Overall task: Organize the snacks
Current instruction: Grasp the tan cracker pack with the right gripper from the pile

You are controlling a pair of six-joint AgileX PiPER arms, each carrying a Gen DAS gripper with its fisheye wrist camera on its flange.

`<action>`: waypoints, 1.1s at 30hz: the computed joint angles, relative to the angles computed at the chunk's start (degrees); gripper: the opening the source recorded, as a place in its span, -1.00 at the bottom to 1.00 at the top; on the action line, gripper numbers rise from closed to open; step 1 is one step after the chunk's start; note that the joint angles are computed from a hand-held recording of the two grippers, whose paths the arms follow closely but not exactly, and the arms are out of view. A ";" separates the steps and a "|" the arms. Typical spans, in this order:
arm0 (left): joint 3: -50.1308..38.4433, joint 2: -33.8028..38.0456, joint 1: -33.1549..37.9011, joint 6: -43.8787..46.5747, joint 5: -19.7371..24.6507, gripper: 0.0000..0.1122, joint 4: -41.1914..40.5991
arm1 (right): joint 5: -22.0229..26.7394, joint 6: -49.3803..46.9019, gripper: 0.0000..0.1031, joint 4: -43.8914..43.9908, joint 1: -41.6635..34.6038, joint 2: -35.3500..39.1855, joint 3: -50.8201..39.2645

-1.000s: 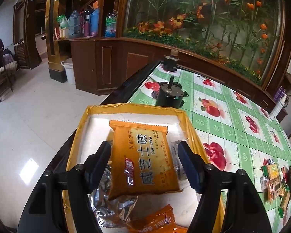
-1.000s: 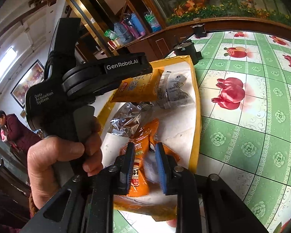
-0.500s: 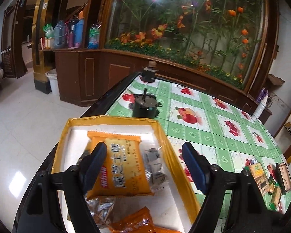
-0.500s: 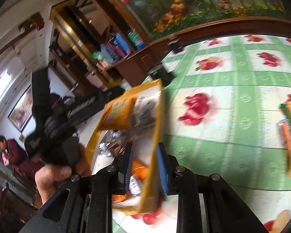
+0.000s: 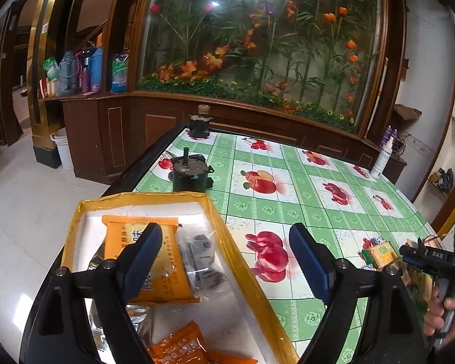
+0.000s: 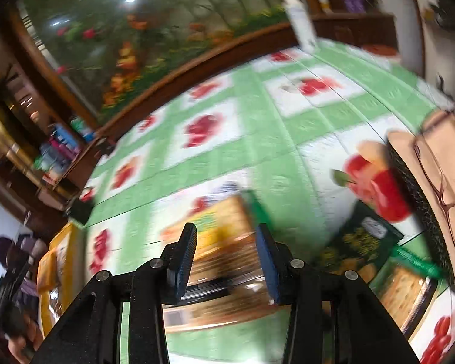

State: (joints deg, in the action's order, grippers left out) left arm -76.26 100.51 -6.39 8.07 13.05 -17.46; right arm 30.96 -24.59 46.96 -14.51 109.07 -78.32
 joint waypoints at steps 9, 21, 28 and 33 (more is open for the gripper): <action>0.45 -0.03 -0.68 2.18 -0.39 0.52 -1.73 | 21.95 -6.69 -0.02 12.96 -2.26 1.98 1.66; 0.23 -0.04 -0.48 6.26 0.65 0.52 -6.86 | 20.82 -25.24 0.39 14.27 7.21 -1.46 1.06; -0.20 0.12 0.31 8.32 1.60 0.52 -9.51 | 16.39 -26.31 0.39 0.46 19.27 -0.20 -2.44; -0.18 0.10 -0.23 9.46 1.34 0.52 -9.30 | 7.08 -25.41 0.48 -9.76 25.50 -1.48 1.20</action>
